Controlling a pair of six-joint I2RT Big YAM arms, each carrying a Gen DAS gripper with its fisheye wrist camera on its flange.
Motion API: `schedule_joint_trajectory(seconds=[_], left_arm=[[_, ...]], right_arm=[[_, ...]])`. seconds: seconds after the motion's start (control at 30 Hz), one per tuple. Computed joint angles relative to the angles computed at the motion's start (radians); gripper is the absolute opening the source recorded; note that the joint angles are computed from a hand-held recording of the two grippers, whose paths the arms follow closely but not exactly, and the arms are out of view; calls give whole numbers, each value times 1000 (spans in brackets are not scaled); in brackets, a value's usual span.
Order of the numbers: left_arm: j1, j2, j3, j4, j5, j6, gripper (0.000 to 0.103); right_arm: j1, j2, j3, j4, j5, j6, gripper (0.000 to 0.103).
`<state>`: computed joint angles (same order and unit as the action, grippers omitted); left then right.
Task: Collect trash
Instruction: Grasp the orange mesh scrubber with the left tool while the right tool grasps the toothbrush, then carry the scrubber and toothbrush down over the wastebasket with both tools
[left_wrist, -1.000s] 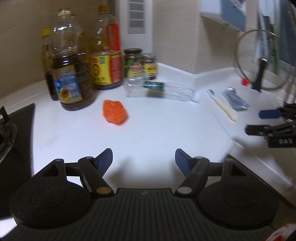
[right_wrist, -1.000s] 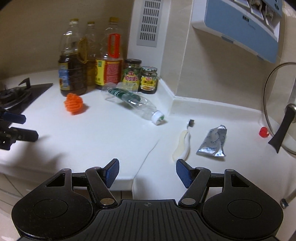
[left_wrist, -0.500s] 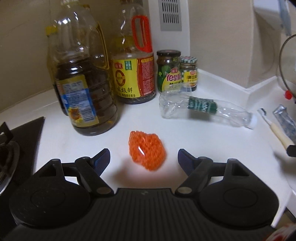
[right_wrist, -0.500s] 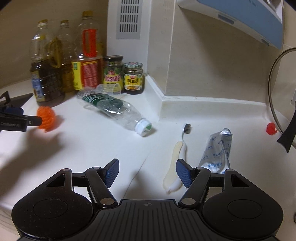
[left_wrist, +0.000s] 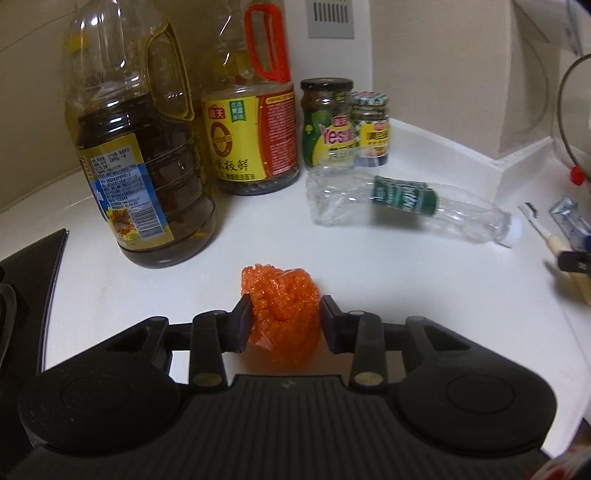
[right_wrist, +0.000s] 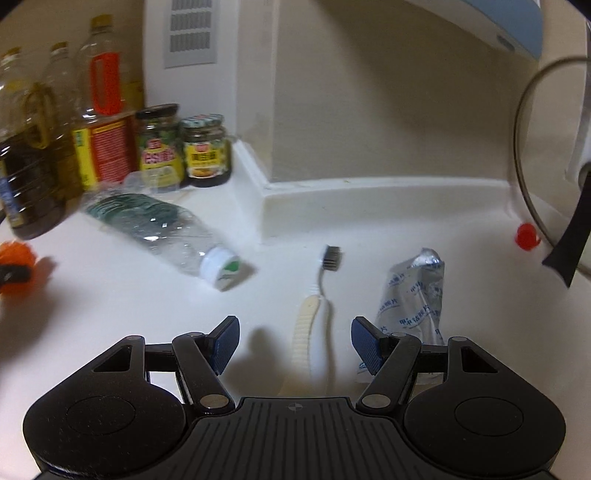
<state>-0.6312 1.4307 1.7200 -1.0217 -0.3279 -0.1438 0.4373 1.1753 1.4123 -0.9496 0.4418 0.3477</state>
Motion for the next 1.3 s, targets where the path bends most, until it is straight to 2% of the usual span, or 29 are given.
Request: schedule_joint_trajectory(seconds=[0.1,0.17,0.3,0.37,0.43,0.67,0.83,1.13,1.3], left_arm=[[-21,-31,-20,-6,4,-32,34],[-37,-50,-32,-9,3,-46,34],[-62,-80,-43,-20,1,-69,34],[-71,-94,-49,-25,0,-75,34],[-80,-104,-53,-30,-1,-75,34],[-121,-135,-67,-34,13,-79,34],[-165,-162,-89,-32,26,-82,34],[-249,-231,-143,-40,50,-108,34],[-292,-266,-162,-55,52,-115,34]], right_arm=[[-17,3,-4,8,-23,1,67],[-24,5,-7,8,-31,-1,57],[-30,10,-9,10,-39,-2,47],[-30,9,-11,8,-45,0,29],[-28,4,-14,6,-48,5,22],[14,-54,-39,-9,-24,51,21],[79,-120,-53,-57,19,119,21],[273,-226,-49,-206,138,271,21],[399,-239,-27,-278,194,354,21]])
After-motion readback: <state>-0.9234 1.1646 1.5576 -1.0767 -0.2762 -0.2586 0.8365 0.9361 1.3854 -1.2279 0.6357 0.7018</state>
